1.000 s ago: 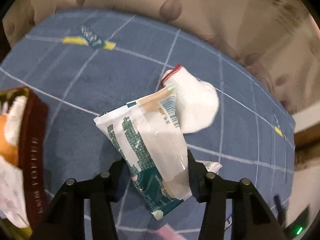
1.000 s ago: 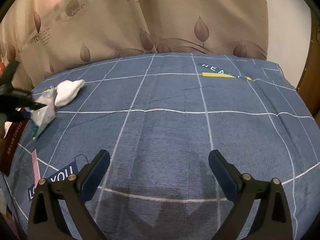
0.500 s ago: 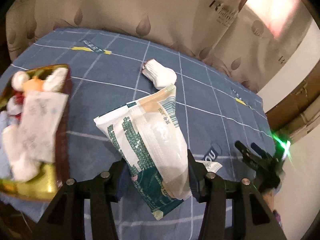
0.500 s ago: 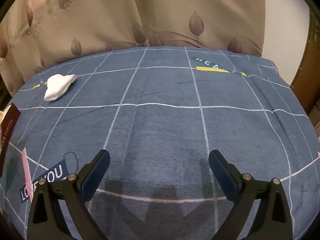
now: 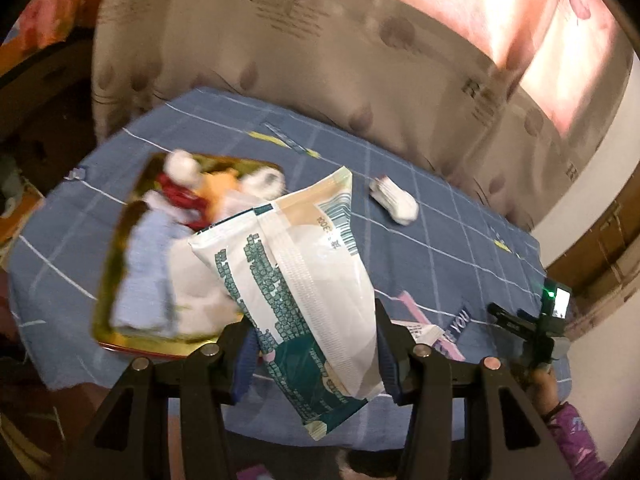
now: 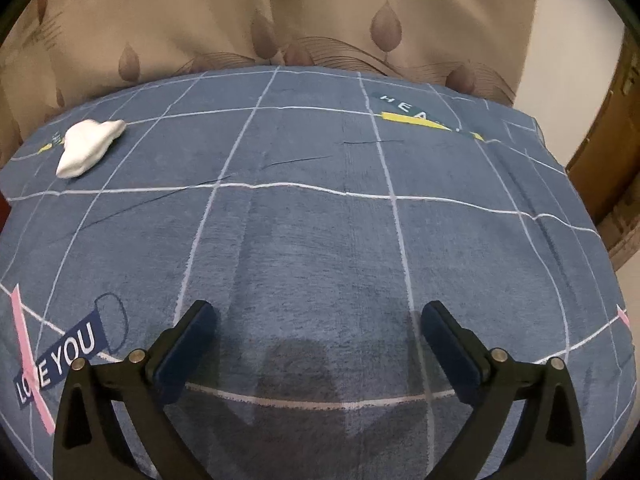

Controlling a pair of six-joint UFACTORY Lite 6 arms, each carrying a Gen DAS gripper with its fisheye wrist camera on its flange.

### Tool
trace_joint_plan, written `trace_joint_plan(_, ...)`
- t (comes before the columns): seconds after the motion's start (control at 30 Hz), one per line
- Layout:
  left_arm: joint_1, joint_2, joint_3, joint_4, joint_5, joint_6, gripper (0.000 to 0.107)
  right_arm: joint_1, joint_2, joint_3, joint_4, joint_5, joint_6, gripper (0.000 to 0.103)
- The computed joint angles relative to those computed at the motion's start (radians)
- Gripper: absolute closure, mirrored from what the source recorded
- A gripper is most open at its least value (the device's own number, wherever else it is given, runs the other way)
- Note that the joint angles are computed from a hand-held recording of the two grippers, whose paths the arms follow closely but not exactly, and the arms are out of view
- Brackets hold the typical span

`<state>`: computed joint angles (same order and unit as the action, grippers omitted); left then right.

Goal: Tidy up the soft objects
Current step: 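Lift the white-and-green packet over the tray with the left gripper while the right gripper reaches to the white sock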

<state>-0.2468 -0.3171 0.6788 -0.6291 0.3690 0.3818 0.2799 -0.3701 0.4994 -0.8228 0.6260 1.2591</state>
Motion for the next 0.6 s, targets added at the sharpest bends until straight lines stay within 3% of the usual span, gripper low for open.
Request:
trace_joint_plan(0.07,0.067,-0.029,-0.022,-0.056,0.006,0.096,0.056,0.056,0.017,0.031,-0.031,0.053,0.06,0.001)
trace_joint_plan(0.27,0.259,-0.003,-0.042,-0.312,0.062,0.435,0.056,0.262,0.157,0.268,-0.086,0.039,0.169,0.001)
trace_joint_plan(0.37,0.312,0.022,-0.039,-0.379,0.079,0.526,0.056,0.314,0.419,0.56,-0.067,0.004,0.05,0.001)
trace_joint_plan(0.6,0.311,0.023,-0.042,-0.396,0.047,0.565,0.055,0.296,0.993,1.244,0.1,0.116,-0.318,0.006)
